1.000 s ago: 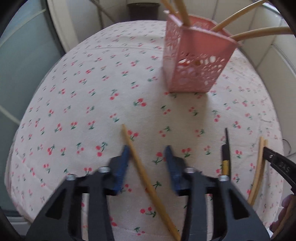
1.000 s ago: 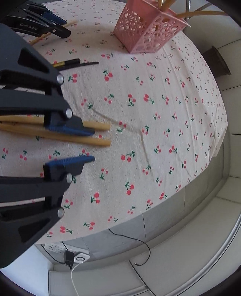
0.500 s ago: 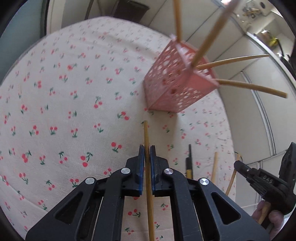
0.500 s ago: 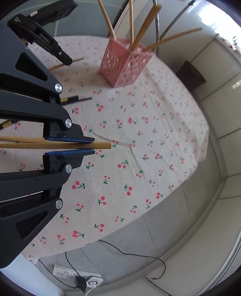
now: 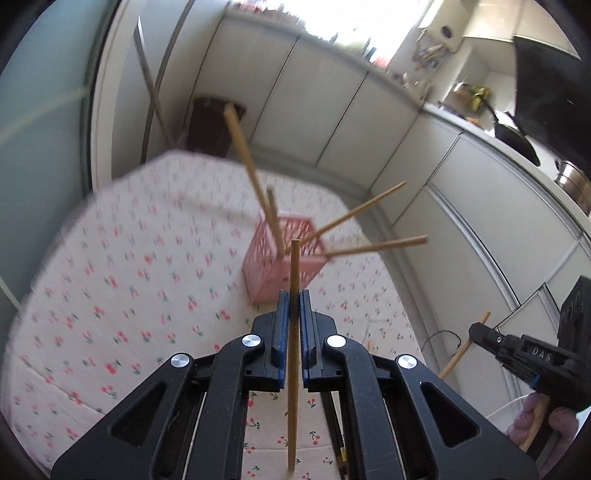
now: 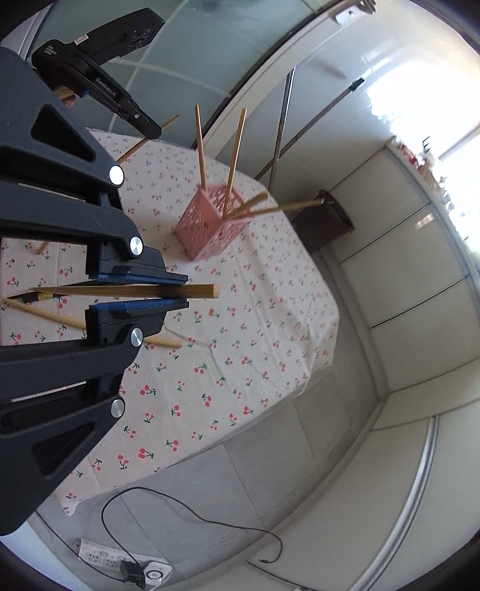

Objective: Organize utensils
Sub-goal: 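Lift both held wooden chopsticks up over the pink basket, then open the left tool to drop its chopstick into the basket while the right tool holds its chopstick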

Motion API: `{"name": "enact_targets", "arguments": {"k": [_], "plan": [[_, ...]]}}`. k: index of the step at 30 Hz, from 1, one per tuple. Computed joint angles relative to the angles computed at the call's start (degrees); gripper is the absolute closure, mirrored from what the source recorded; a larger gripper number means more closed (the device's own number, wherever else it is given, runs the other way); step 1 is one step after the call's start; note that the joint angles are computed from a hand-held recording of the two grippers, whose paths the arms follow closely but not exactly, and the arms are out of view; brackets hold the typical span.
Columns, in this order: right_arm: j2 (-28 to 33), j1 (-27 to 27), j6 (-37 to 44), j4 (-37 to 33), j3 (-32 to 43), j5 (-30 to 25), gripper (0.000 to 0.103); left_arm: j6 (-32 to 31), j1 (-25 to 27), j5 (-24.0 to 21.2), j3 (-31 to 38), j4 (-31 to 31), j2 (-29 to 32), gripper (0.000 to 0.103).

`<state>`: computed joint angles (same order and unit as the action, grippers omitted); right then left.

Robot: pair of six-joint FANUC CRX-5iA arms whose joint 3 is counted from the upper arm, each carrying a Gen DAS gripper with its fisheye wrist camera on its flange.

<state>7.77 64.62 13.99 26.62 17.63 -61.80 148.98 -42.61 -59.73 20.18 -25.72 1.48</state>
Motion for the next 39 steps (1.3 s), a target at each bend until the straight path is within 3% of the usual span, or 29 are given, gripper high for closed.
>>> {"name": "enact_targets", "arguments": {"k": [6,15,25,29,32,34,36,39], "plan": [[-1.94,1.06,-1.51,2.85,-1.18,2.4,0.095,0.7,-3.96,-3.62,4.26,-7.63,0.16,0.098],[-4.18,0.37,-4.93,4.95,-2.01,8.22,0.095,-2.28,-3.84,-4.01,11.52,-9.87,1.87,0.098],[-5.5,-0.35,-6.83,5.8,-2.98,12.74,0.095,-7.12,-3.7,-7.27,26.21,-15.26,8.38,0.098],[-5.64,-0.66,-7.18,5.95,-3.23,12.63,0.095,-8.03,-1.25,-5.49,26.27,-10.4,8.27,0.098],[-6.08,-1.04,-6.64,4.68,-3.44,12.41,0.095,-11.23,1.4,-3.75,21.9,-1.69,6.27,0.097],[-6.62,-1.15,-7.21,4.55,-3.96,12.07,0.095,-17.47,3.25,-5.44,19.76,6.96,6.87,0.089],[-7.36,-1.48,-8.31,4.88,-4.78,11.74,0.095,-24.39,3.55,-12.18,20.65,13.33,10.53,0.048],[-8.31,-1.83,-10.32,6.32,-5.99,11.13,0.095,-24.33,1.35,-20.88,23.22,10.44,16.62,0.045]]}}
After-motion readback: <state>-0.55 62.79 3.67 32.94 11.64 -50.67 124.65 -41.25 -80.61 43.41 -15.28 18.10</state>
